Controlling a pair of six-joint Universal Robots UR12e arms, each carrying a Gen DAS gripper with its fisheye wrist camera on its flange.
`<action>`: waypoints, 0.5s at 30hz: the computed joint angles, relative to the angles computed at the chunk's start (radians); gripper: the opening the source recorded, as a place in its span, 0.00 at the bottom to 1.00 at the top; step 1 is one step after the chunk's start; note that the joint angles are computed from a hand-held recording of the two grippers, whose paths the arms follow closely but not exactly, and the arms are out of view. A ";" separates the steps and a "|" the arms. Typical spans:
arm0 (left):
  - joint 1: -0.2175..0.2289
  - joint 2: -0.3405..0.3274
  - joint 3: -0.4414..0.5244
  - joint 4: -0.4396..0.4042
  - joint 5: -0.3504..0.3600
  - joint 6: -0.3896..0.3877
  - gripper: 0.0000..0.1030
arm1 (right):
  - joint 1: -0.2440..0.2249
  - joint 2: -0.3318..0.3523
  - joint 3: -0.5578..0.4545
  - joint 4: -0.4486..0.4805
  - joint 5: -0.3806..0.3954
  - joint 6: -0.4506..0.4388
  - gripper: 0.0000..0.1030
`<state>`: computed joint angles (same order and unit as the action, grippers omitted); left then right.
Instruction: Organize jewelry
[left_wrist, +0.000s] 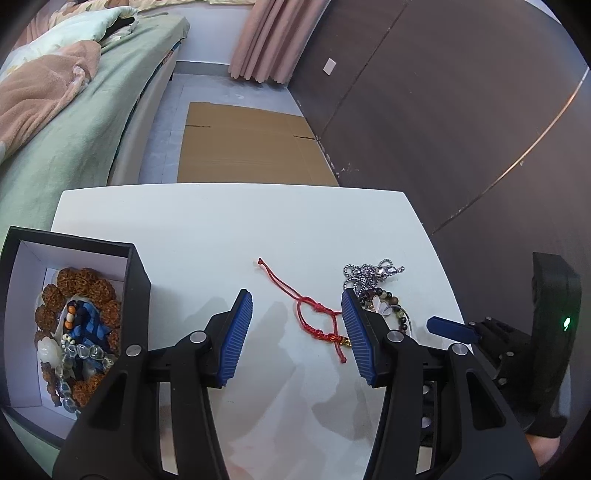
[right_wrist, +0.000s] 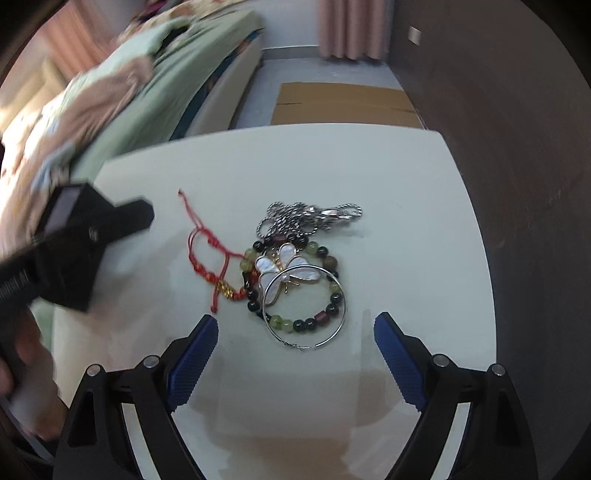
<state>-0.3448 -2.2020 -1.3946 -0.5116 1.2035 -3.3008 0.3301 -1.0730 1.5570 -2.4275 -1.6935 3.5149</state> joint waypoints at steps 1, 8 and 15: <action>0.001 -0.001 0.001 0.000 -0.001 -0.002 0.50 | 0.000 0.004 -0.002 0.005 -0.004 -0.019 0.79; 0.006 0.000 0.000 0.006 -0.009 -0.010 0.50 | 0.006 0.016 0.005 -0.033 -0.042 -0.074 0.66; 0.000 -0.002 0.000 0.000 -0.006 0.002 0.50 | -0.018 -0.012 0.038 -0.053 0.021 -0.040 0.47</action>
<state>-0.3450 -2.2039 -1.3942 -0.5117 1.1974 -3.2990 0.3122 -1.0847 1.5952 -2.4806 -1.6723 3.4750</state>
